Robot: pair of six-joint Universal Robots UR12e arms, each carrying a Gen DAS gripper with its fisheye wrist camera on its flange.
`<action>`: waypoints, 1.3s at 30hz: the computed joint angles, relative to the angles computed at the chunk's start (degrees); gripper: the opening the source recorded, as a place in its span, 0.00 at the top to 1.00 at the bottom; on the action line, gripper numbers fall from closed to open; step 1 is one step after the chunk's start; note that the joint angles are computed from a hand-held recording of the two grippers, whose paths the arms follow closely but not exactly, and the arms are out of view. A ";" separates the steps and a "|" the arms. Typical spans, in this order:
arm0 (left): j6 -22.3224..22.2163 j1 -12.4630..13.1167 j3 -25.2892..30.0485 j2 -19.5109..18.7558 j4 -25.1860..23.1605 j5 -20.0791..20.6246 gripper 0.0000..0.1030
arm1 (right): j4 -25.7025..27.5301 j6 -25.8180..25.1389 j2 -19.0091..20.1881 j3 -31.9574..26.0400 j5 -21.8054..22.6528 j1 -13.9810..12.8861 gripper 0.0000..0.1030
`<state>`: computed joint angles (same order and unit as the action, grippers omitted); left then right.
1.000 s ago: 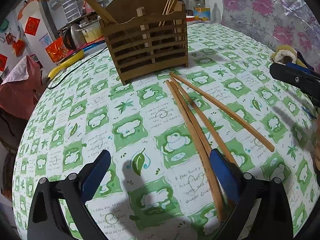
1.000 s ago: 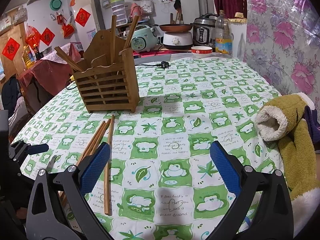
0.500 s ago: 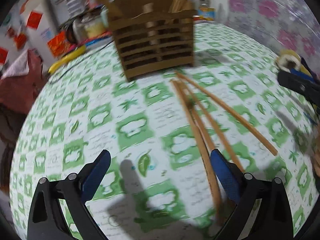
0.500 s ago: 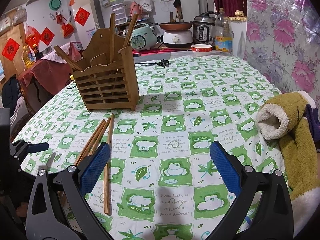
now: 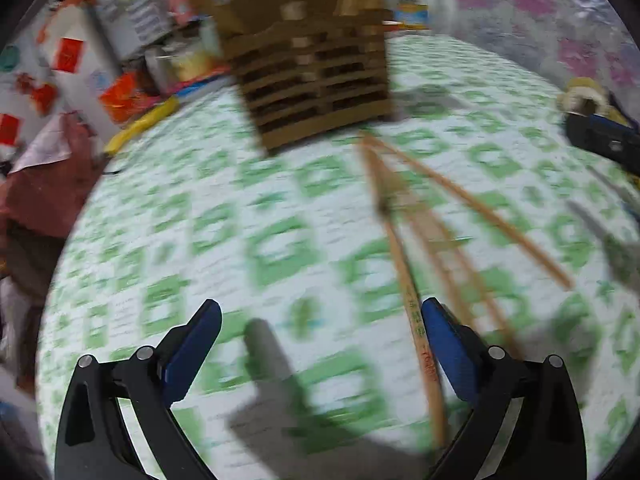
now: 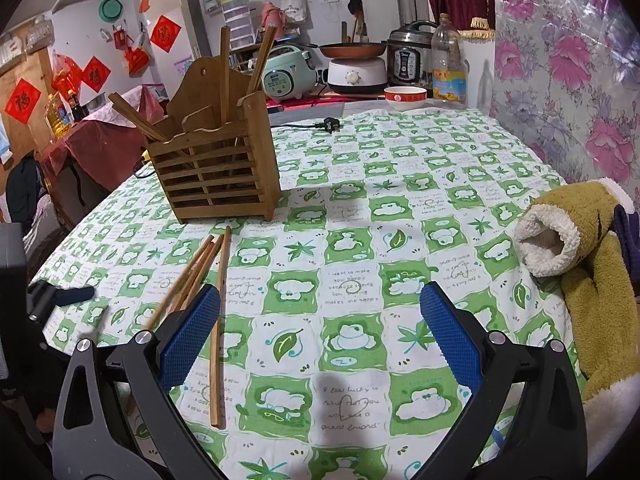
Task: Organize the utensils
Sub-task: 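Move both open tools back down over the remaining chopsticks, then close the left tool on one chopstick while the right tool grasps another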
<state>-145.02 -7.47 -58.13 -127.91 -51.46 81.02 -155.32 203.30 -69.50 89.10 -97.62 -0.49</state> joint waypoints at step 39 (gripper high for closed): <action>-7.61 3.57 1.56 0.09 -6.62 -6.82 0.47 | 12.83 -16.25 0.00 -1.86 9.92 1.68 0.29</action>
<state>-152.62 -3.90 -56.57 -127.83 -58.08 74.20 -142.48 187.06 -69.50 87.24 -87.70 1.19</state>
